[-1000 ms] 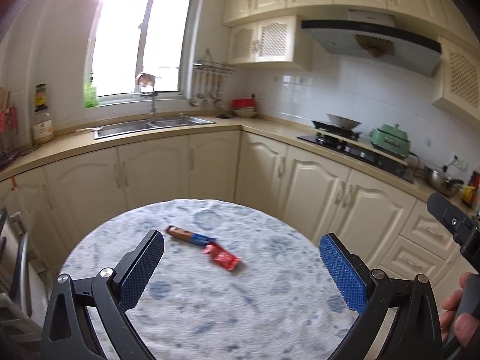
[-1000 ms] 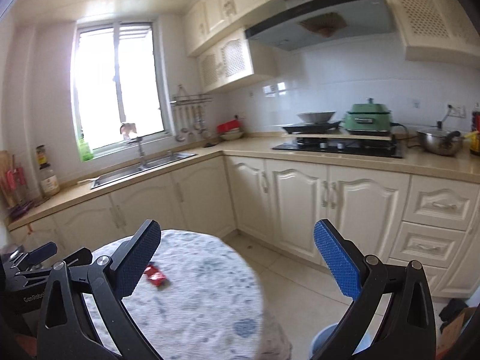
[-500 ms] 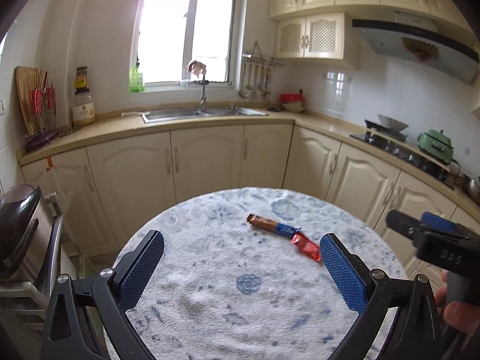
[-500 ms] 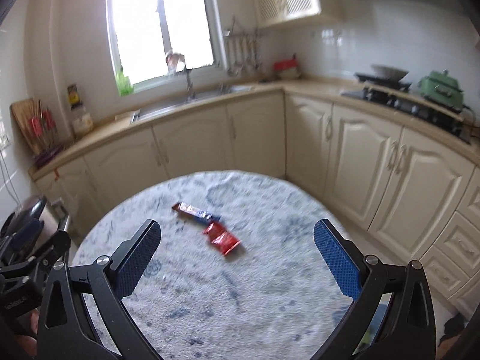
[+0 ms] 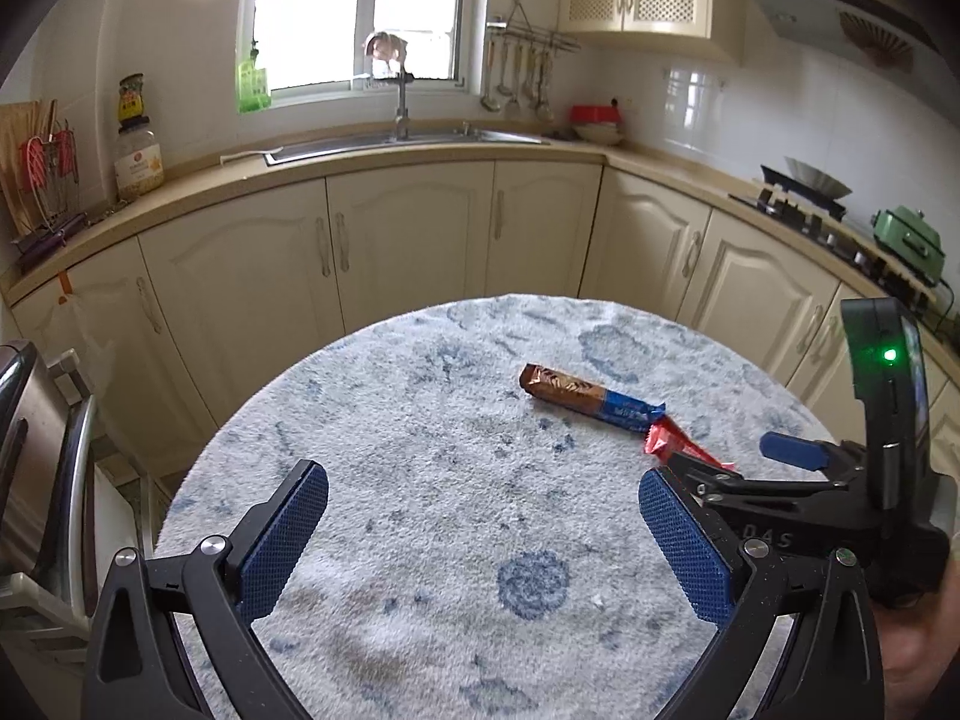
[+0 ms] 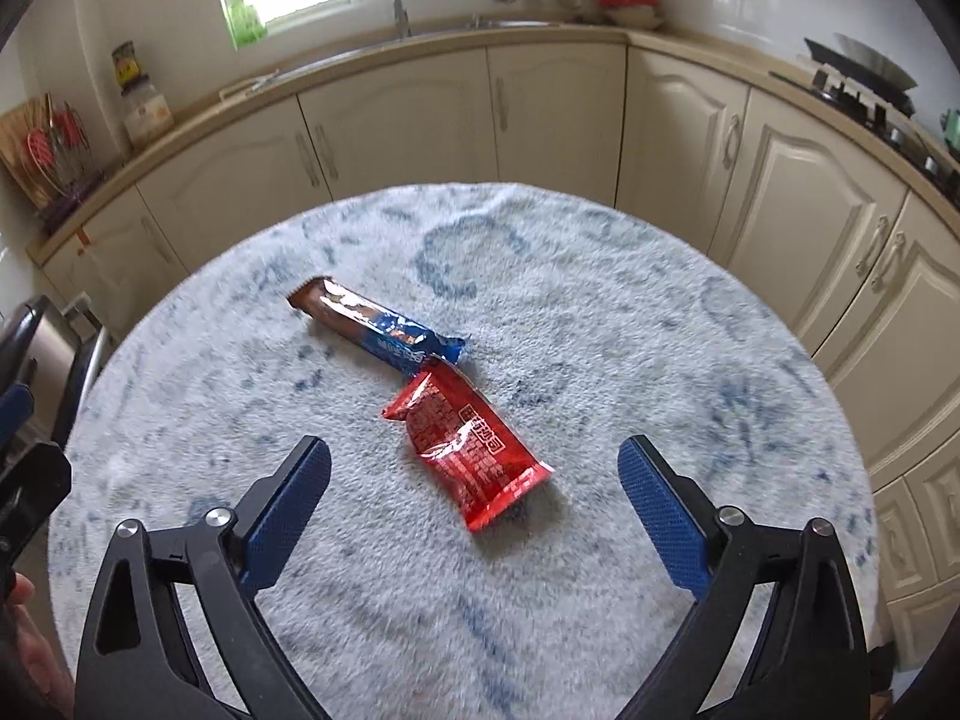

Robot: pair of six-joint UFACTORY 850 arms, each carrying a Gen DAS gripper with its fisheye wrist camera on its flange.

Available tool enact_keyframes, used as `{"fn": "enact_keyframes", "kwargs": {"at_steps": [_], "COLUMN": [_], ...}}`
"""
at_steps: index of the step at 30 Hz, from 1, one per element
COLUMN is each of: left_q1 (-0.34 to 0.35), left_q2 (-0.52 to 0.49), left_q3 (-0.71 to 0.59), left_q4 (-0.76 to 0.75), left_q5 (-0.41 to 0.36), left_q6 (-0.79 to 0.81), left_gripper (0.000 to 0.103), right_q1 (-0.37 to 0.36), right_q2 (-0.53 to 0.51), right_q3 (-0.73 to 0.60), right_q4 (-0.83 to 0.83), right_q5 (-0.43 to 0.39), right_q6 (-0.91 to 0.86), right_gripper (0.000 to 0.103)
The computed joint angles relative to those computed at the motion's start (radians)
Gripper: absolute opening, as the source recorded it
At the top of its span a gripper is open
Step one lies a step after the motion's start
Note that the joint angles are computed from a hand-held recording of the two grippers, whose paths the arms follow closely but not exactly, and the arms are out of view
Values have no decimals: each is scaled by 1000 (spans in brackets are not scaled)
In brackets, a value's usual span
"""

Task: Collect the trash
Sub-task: 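Grasp the red wrapper with right tool while left tool grasps chocolate bar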

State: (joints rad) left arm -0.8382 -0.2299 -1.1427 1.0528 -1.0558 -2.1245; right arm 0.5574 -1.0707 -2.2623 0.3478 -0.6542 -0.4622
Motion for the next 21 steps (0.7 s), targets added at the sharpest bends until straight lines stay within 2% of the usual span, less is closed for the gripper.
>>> {"fn": "enact_keyframes", "kwargs": {"at_steps": [2,4,7,8,9,14,18,21], "left_q1": [30,57,95,106,115,155,174,199], "left_q2": [-12,-22,-29,-33,-37,-55,-85,-114], "left_q3": [0,1,8,9,8,-6,-38,-67], "left_q4": [2,4,11,15,17,38,52,51], "left_q5": [33,63,105,117,128,165,181,202], "left_q6": [7,10,15,16,20,47,76,115], "left_gripper": [102,102,102,102,102,102,102,102], "right_q1": [5,10,21,18,17,-1,-15,-20], "right_q2": [-46,-89,-88,-91,-88,-117,-123,-132], "right_q3": [-64,-128,-114,-120,-116,-175,-196,-214], "right_q4": [-30,-66,-114,-91,-87,-19,48,52], "right_q5": [-27,-58,-13,-19,-12,-70,-97,-110], "right_q6": [17,36,28,6,-3,-51,-77,-78], "right_gripper": [89,79,68,57,38,29,9,9]}}
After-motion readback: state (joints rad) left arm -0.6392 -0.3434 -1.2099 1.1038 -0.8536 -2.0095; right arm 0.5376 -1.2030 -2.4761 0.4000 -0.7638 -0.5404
